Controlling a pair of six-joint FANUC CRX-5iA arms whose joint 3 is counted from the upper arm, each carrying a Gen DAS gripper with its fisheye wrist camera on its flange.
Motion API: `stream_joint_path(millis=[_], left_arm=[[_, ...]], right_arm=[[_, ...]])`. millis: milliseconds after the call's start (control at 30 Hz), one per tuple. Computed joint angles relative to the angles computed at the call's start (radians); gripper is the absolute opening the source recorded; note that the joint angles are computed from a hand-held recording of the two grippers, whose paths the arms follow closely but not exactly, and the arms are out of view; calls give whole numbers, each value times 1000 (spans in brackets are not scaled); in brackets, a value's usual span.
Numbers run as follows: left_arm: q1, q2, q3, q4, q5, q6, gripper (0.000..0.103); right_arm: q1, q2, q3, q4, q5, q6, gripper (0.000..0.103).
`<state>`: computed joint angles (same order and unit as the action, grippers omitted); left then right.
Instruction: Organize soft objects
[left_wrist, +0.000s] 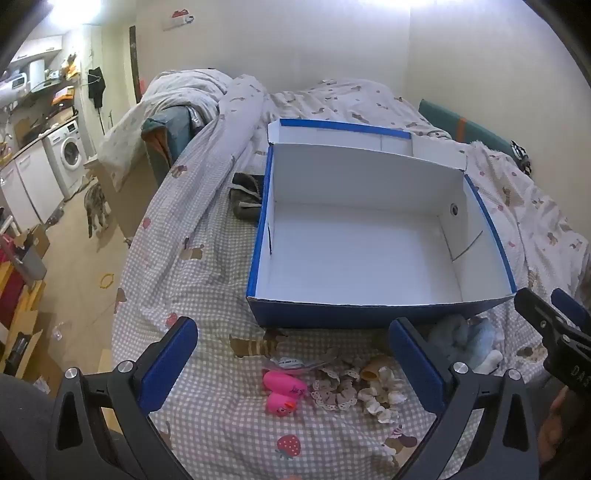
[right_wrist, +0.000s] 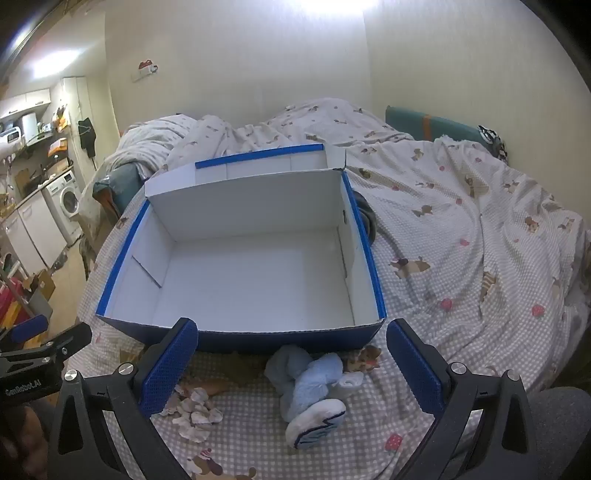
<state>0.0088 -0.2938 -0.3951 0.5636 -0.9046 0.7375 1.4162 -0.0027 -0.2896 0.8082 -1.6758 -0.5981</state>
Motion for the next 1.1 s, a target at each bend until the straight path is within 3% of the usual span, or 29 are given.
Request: stream_joint_path(millis=[67,1100], left_arm=[[-1,-7,-17,17,26,-17,103],[-4,0,-6,-11,28,2,103]], right_arm=[[-1,-3,1,-6,6,-1,103],[-6,10,12,-14,1,18,103]])
